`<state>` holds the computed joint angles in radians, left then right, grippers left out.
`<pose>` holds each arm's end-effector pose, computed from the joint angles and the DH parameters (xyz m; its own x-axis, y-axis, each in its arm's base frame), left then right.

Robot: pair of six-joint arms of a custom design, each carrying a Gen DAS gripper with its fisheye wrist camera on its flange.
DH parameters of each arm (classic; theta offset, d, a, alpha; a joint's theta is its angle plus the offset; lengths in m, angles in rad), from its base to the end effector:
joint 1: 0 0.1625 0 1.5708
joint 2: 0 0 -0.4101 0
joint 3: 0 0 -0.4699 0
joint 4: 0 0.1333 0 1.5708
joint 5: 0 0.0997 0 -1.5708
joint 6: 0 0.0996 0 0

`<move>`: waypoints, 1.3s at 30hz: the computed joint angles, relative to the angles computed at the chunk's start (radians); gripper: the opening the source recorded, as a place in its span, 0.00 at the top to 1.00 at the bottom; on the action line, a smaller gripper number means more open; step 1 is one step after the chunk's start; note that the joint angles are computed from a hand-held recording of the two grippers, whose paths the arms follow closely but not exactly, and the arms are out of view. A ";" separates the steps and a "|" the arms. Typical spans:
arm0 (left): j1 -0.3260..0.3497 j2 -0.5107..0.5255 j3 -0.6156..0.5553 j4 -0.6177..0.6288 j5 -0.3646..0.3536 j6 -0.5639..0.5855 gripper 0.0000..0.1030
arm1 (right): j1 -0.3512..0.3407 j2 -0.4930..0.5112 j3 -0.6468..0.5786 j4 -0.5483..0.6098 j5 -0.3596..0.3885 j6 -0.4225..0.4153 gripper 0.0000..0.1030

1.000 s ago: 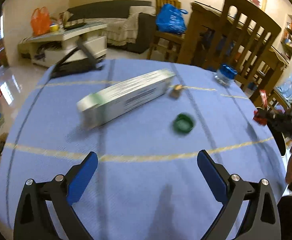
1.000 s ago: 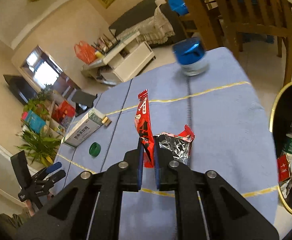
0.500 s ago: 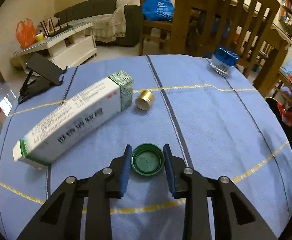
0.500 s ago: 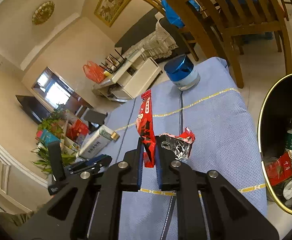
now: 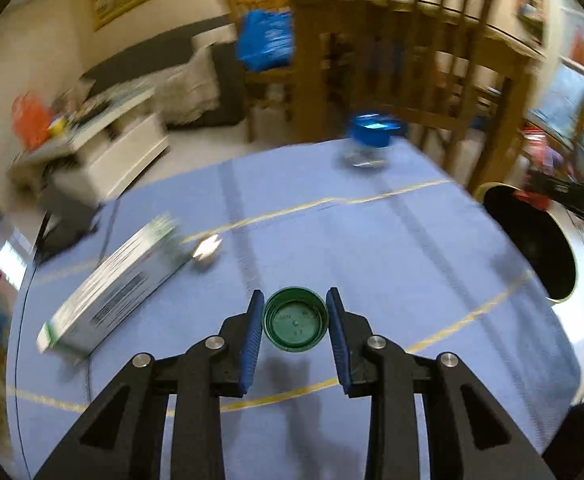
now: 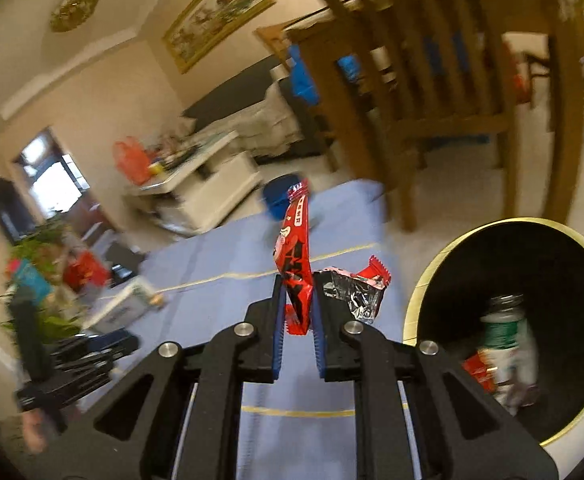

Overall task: Collect trash
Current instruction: 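Drop the red wrapper into the bin with the right tool while the left tool drops the green cap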

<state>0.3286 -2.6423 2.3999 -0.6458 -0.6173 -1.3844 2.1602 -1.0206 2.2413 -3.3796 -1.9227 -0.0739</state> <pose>-0.0606 -0.2473 0.3640 -0.6661 -0.1138 -0.7371 0.4310 0.7479 -0.5049 0.3660 -0.3693 0.0482 -0.8501 -0.4129 0.3270 -0.5267 0.6629 -0.5321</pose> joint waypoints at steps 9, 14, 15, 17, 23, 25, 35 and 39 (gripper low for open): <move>0.013 0.251 0.070 -0.653 0.045 0.473 0.71 | -0.123 -0.060 0.047 -0.064 -0.194 0.097 0.80; 0.051 0.405 0.086 -0.942 0.025 0.636 0.71 | -0.143 -0.062 0.049 -0.027 -0.247 0.154 0.41; 0.051 0.419 0.090 -0.959 0.021 0.642 0.71 | -0.143 -0.067 0.054 -0.054 -0.247 0.153 0.38; 0.065 0.467 0.094 -1.022 0.014 0.678 0.71 | -0.138 -0.072 0.064 -0.107 -0.261 0.146 0.28; 0.090 0.561 0.093 -1.132 -0.001 0.725 0.71 | -0.139 -0.093 0.070 -0.063 -0.280 0.198 0.25; 0.102 0.586 0.091 -1.162 -0.003 0.742 0.71 | -0.141 -0.102 0.054 0.049 -0.308 0.222 0.14; 0.133 0.630 0.092 -1.206 -0.021 0.758 0.71 | -0.189 -0.160 0.113 -0.025 -0.172 0.241 0.06; 0.142 0.631 0.092 -1.221 -0.030 0.761 0.71 | -0.230 -0.189 0.149 -0.108 -0.060 0.264 0.08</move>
<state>0.4703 -2.0111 2.4915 -1.8672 -0.6471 -0.6236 1.9304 -1.2096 2.3901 -3.4878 -1.9824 0.1905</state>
